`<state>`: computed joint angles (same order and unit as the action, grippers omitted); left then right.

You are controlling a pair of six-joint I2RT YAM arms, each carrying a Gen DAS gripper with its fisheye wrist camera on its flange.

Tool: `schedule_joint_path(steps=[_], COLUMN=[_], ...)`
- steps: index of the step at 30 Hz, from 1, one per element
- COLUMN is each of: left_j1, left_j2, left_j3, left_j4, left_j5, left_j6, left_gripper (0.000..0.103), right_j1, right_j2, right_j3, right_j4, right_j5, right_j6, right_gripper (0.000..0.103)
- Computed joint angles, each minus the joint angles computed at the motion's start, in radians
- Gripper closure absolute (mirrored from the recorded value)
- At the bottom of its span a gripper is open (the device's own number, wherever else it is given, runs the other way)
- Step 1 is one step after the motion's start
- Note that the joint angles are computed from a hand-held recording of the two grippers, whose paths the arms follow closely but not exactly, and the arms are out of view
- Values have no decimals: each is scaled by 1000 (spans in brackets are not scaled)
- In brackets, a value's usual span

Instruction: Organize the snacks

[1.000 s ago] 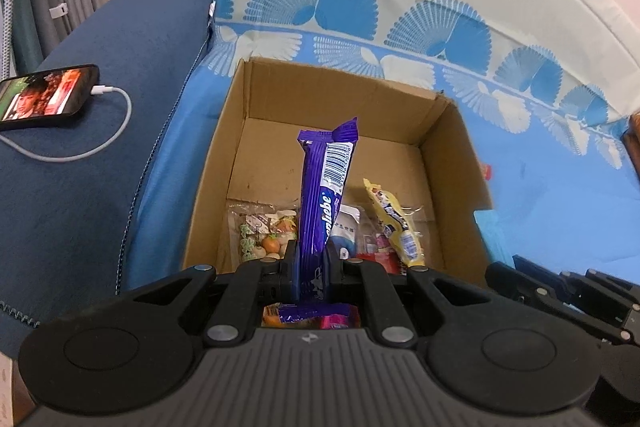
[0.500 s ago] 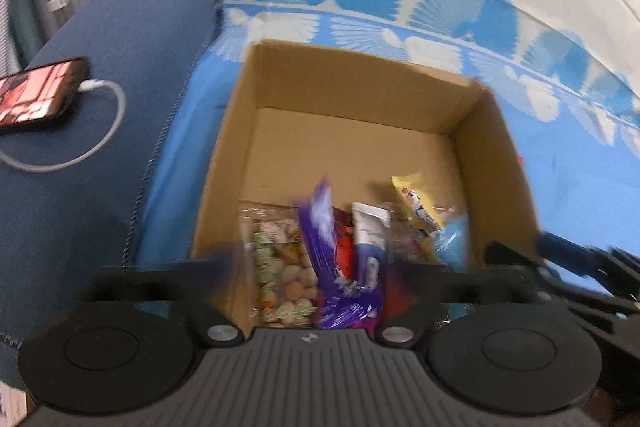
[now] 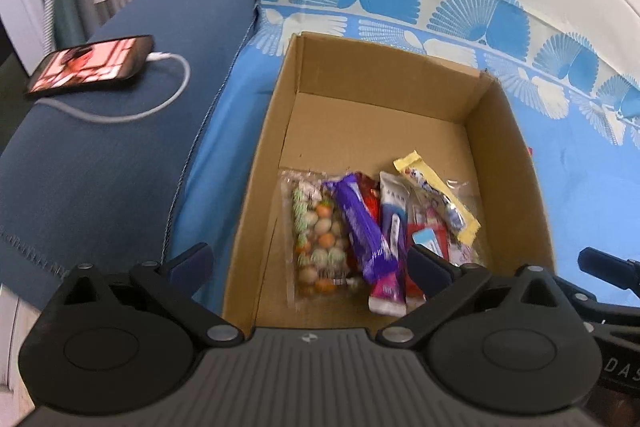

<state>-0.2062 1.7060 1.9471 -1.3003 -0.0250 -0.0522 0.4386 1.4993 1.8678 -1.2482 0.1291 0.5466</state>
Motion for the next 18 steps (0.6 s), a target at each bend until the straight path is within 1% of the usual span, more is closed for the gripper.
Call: schedule_joint_path(steps=[4, 6, 11, 18], left_j1=[-13, -26, -64, -101], left_j2=[-96, -136, -210, -279], left_j3=[-51, -73, -108, -100], left_j4=[-27, -37, -55, -63], left_j5=[-16, -29, -54, -85], left_j6=[-25, -41, -50, -59], left_gripper=[0, 0, 0, 0], right_j1=[59, 82, 178, 253], right_j2=[-62, -89, -145, -180], right_j3=[2, 0, -3, 27], right_j4=[-50, -69, -107, -124], right_j5=[67, 82, 150, 233], right_j6=[19, 39, 77, 103], right_gripper=[14, 14, 14, 14])
